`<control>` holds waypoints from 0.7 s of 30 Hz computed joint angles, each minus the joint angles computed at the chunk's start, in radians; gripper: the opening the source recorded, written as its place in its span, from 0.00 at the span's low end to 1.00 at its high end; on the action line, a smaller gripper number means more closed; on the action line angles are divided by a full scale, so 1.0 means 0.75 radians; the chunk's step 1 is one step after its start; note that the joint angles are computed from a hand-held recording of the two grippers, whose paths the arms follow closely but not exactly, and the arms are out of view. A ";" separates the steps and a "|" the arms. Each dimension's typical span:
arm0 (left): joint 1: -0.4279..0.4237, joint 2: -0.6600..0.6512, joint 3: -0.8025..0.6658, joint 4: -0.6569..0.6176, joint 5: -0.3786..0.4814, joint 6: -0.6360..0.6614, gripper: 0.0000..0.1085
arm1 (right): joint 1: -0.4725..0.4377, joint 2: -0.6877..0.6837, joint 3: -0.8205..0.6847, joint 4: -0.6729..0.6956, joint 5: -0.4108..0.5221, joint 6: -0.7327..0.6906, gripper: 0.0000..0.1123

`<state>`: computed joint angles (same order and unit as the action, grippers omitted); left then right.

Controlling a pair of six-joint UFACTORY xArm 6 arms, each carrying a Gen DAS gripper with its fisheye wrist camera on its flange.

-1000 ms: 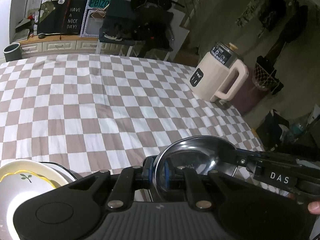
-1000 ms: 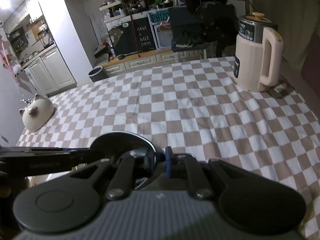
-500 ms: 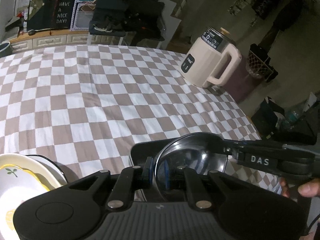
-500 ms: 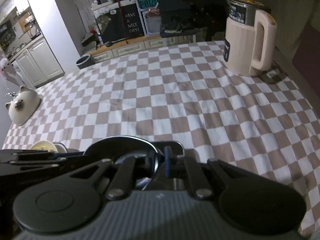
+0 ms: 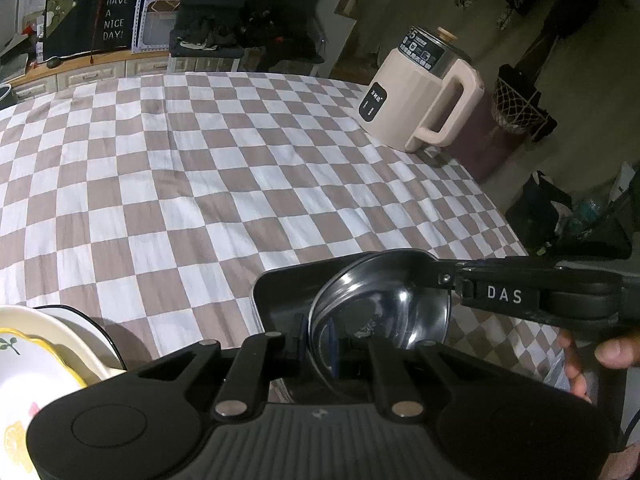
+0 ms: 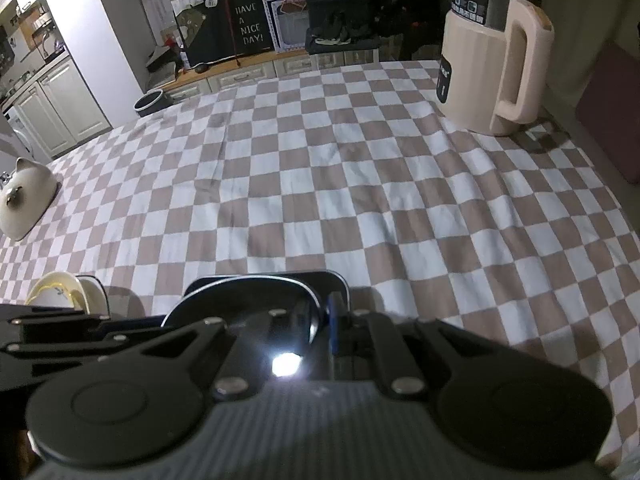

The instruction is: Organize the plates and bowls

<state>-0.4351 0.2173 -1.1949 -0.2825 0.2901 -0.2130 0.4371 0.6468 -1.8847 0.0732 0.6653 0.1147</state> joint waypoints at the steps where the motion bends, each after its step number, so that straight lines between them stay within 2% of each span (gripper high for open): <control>1: 0.001 0.000 0.000 -0.001 0.001 0.002 0.11 | -0.001 0.007 -0.010 0.003 0.006 -0.002 0.09; 21: 0.004 -0.010 0.018 -0.013 0.009 0.021 0.11 | 0.011 0.134 -0.191 -0.037 0.085 -0.002 0.08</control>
